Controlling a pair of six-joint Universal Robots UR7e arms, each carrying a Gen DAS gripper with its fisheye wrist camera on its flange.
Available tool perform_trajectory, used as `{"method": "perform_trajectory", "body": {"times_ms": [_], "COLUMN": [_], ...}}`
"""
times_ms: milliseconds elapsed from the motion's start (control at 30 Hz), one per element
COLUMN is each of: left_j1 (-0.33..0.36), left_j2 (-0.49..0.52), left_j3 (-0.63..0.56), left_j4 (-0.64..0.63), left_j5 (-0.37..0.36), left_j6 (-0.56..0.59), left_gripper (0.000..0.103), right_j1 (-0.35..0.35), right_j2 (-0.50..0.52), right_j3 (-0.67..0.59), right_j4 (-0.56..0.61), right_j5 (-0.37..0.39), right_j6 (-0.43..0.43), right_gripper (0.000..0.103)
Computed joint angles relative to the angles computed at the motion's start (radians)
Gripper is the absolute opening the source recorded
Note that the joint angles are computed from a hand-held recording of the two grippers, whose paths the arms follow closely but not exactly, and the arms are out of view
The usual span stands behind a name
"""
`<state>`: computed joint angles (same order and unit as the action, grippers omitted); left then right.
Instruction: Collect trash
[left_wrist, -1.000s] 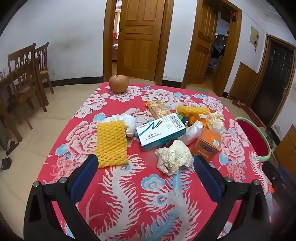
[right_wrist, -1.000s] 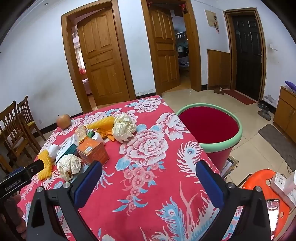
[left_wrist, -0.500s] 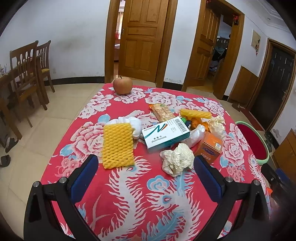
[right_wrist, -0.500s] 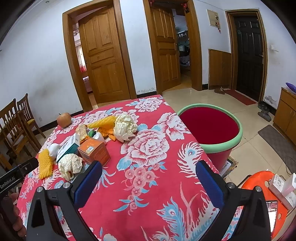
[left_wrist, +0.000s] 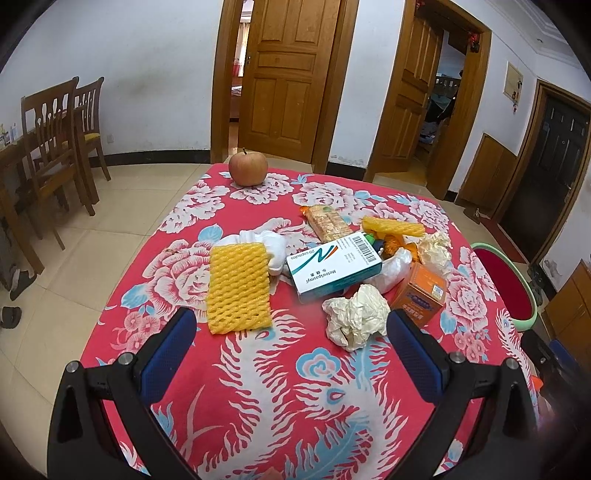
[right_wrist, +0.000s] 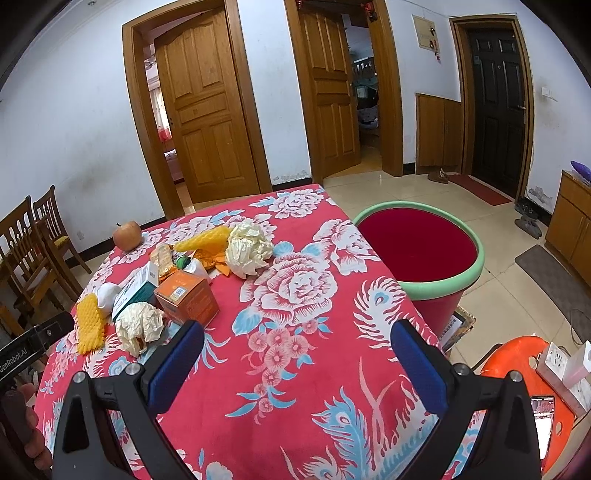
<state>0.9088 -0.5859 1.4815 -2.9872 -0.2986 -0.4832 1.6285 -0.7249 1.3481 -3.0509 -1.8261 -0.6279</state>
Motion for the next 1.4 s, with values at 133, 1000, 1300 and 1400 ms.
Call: {"method": "perform_trajectory", "body": {"times_ms": [133, 1000, 1300, 1400], "left_j1": [0.000, -0.003, -0.005, -0.004], "left_j2": [0.000, 0.002, 0.000, -0.001], "left_j3": [0.000, 0.001, 0.000, -0.002], "left_j4": [0.002, -0.008, 0.021, 0.033], "left_j5": [-0.001, -0.001, -0.003, -0.003], "left_j6": [-0.002, 0.001, -0.024, -0.031], "left_gripper": [0.102, 0.102, 0.101, 0.101], "right_j1": [-0.002, -0.003, -0.005, -0.005], "right_j2": [-0.001, -0.003, -0.004, -0.005], "right_j3": [0.002, -0.003, -0.003, -0.002], "right_j4": [-0.002, 0.010, 0.017, 0.017], "right_j5": [0.001, 0.000, 0.000, 0.002], "right_j6": [-0.002, 0.003, 0.007, 0.007], "right_gripper": [0.103, 0.103, 0.103, 0.103]}}
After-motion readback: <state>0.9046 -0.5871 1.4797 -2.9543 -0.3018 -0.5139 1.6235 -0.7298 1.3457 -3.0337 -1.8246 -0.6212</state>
